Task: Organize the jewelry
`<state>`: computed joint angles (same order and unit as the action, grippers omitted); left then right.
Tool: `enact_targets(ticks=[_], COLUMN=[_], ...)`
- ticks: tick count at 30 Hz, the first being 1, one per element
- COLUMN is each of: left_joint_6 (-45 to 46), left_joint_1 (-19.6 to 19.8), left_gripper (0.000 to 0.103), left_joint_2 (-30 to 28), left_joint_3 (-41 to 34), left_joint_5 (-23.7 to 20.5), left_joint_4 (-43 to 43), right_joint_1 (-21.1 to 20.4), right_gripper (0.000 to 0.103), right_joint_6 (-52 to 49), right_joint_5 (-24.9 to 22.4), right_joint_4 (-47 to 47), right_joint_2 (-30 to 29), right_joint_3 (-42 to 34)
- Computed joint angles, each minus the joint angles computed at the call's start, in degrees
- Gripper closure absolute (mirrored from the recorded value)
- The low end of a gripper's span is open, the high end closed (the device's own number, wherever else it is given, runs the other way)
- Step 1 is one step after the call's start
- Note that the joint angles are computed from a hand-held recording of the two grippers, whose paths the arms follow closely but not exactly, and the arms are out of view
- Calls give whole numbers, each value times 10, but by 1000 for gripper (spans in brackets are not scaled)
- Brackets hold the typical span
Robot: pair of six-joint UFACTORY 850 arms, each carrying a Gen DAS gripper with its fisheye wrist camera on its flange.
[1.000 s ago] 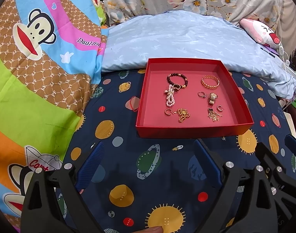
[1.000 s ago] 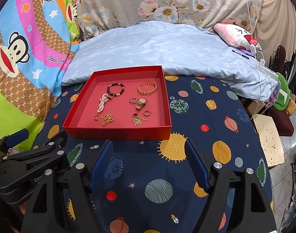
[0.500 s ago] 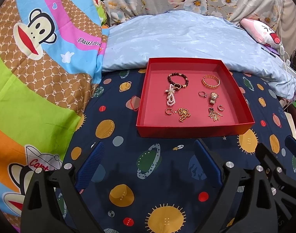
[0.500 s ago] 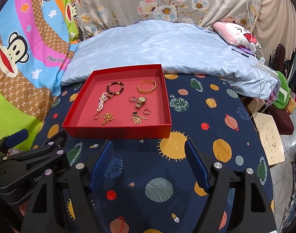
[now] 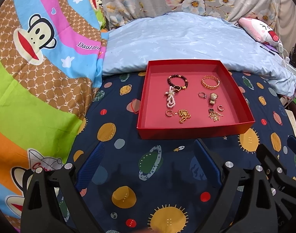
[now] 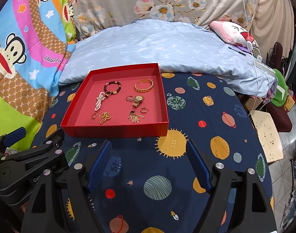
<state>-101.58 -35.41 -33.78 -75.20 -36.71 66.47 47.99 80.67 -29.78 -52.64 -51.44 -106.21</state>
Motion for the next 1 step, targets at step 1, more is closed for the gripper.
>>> enact_targets(ticks=[1], left_joint_6=[-1], left_joint_1=[1], left_gripper=[13], left_joint_2=[2], left_joint_3=[2], left_joint_5=[6], left_joint_4=[-1], right_joint_1=[0], right_gripper=[24], right_joint_6=[0], right_joint_5=[0], right_joint_4=[0], right_joint_2=[0], right_joint_3=[0])
